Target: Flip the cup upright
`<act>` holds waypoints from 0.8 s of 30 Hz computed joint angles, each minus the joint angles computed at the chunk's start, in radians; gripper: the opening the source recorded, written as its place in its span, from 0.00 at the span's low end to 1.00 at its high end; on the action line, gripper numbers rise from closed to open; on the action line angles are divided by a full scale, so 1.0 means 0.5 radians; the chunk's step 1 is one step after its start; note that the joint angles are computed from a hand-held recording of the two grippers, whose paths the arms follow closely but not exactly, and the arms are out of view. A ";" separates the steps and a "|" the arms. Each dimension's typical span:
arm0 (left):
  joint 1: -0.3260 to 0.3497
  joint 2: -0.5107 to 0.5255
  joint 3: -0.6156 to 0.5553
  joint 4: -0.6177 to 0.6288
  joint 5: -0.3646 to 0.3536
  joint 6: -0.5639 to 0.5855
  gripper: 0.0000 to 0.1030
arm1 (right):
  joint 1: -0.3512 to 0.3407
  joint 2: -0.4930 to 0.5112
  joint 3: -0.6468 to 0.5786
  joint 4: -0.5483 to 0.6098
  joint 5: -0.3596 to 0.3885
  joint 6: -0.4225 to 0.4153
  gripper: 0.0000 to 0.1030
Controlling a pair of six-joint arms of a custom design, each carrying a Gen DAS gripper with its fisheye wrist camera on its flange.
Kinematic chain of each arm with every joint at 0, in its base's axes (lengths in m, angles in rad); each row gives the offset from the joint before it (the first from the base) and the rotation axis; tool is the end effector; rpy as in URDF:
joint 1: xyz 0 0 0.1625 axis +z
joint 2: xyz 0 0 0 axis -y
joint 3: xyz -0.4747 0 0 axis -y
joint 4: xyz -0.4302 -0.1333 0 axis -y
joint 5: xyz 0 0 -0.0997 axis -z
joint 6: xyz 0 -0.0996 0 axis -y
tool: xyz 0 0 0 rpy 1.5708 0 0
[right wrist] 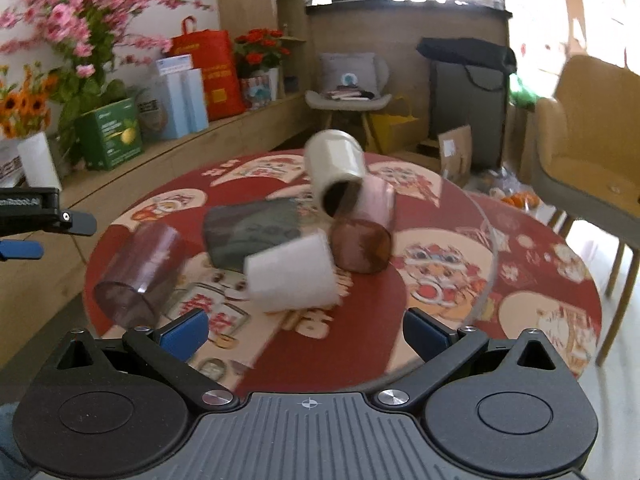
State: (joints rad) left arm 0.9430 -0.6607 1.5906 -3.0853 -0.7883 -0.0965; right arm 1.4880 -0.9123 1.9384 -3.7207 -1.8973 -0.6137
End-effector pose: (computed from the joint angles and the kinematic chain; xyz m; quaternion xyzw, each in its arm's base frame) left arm -0.2782 -0.7299 0.1051 0.1264 0.8830 -0.3785 0.2471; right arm 0.0479 -0.6477 0.2191 0.1355 -0.8285 0.4472 0.3087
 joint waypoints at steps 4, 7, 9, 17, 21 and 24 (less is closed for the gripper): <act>0.053 -0.071 0.016 0.107 -0.014 -0.022 0.96 | 0.105 0.035 -0.098 0.163 -0.044 0.040 1.00; 0.105 -0.087 -0.013 0.278 -0.008 -0.096 0.96 | 0.177 0.100 -0.223 0.344 -0.062 0.011 1.00; 0.130 -0.094 -0.027 0.361 0.029 -0.118 0.96 | 0.232 0.168 -0.338 0.488 -0.143 -0.023 1.00; 0.188 -0.113 -0.062 0.301 0.104 -0.101 0.96 | 0.373 0.446 -0.741 0.819 -0.384 -0.056 0.97; 0.192 -0.147 -0.030 0.251 0.134 -0.166 0.96 | 0.394 0.492 -0.849 1.020 -0.406 0.076 0.92; 0.192 -0.154 -0.020 0.224 0.105 -0.187 0.96 | 0.409 0.543 -0.969 1.202 -0.492 0.209 0.81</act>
State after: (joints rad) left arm 1.0390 -0.7376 1.5805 -2.9731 -0.7360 -0.1900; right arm 1.6926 -0.6409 1.4541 -3.1195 -2.1431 -0.5091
